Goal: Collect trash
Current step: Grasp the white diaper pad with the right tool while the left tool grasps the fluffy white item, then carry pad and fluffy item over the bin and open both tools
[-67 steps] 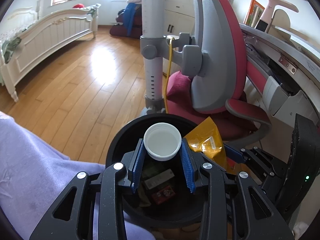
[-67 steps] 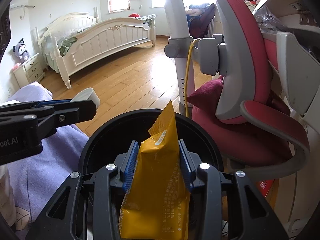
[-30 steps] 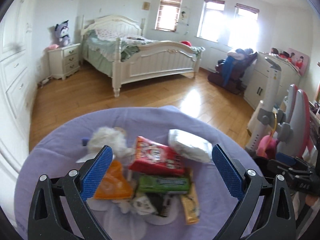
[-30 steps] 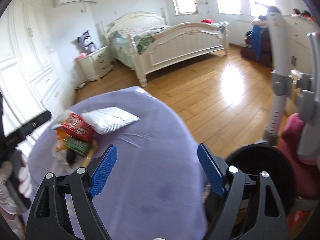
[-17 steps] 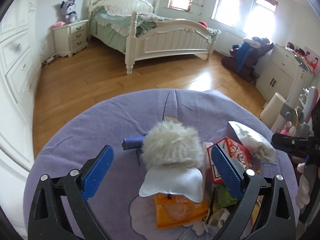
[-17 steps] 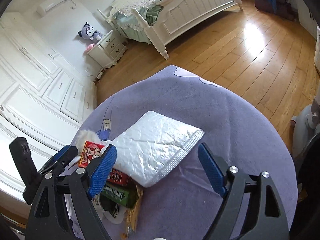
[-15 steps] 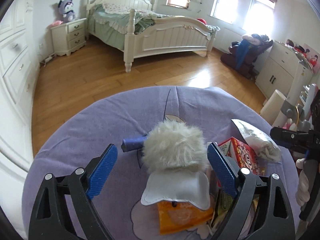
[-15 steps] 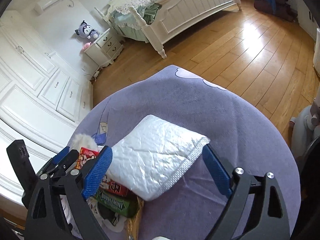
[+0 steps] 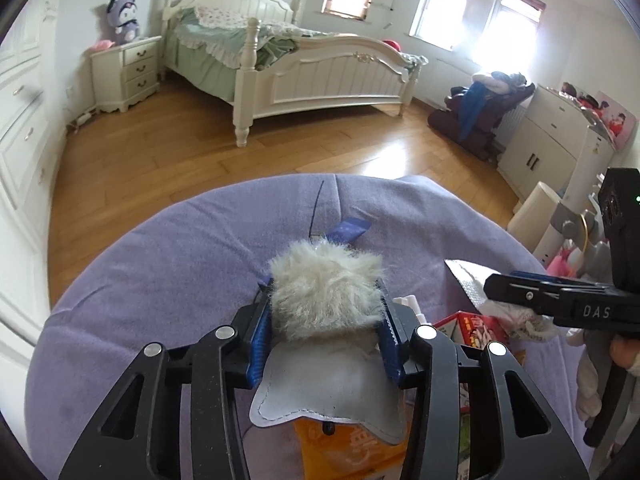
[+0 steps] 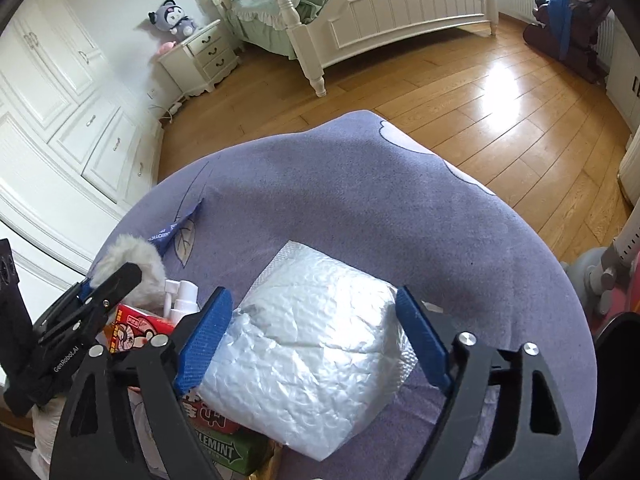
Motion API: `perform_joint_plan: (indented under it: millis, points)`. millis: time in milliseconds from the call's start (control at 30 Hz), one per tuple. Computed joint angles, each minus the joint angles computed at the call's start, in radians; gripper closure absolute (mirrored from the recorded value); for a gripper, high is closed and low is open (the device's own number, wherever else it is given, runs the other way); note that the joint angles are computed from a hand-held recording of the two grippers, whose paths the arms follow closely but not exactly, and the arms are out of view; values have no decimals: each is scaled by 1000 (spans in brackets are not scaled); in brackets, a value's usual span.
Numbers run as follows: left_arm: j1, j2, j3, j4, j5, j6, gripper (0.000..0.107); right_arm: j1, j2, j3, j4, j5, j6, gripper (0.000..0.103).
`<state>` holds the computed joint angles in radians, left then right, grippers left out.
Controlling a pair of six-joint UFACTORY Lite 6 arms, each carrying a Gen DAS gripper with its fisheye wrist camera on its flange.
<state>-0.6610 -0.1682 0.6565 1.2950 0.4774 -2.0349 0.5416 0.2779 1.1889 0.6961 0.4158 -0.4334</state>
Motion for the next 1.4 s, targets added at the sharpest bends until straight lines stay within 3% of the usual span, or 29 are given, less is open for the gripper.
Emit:
perform_joint_plan:
  millis: [133, 233, 367, 467, 500, 567, 633, 700, 867, 1000, 1133, 1267, 1400]
  points:
    - [-136, -135, -35, -61, 143, 17, 62, 17, -74, -66, -9, -27, -38, 27]
    - [-283, -220, -43, -130, 300, 36, 62, 43, -122, -121, -69, -55, 8, 5]
    - [-496, -280, -41, -191, 493, -6, 62, -8, -139, -178, 112, 0, -123, 5]
    - [-624, -272, -34, -214, 585, -73, 62, 7, -150, -214, 126, -17, -142, 5]
    - [-659, -257, -25, -219, 611, -95, 62, 20, -171, -243, 150, -51, -170, 6]
    - [-711, -250, -20, -228, 647, -118, 62, 1, -195, -268, 287, -19, -299, 22]
    - [-762, -216, 5, -236, 683, -145, 62, 8, -230, -287, 306, -30, -316, 36]
    - [-804, -196, 26, -243, 717, -159, 62, 35, -308, -342, 242, -93, -267, 40]
    - [-881, -108, 141, -244, 790, -152, 62, -18, -577, -502, 434, -96, -472, 42]
    - [-889, 14, 312, -215, 807, -78, 62, -119, -856, -612, 347, -52, -419, 42]
    - [-860, 172, 504, -176, 753, 11, 62, -348, -1075, -673, 280, 94, -433, 42]
    - [-809, 342, 691, -149, 650, 90, 62, -692, -1136, -694, 381, 313, -653, 42]
    - [-755, 532, 893, -140, 528, 167, 62, -916, -1115, -710, 421, 401, -818, 42]
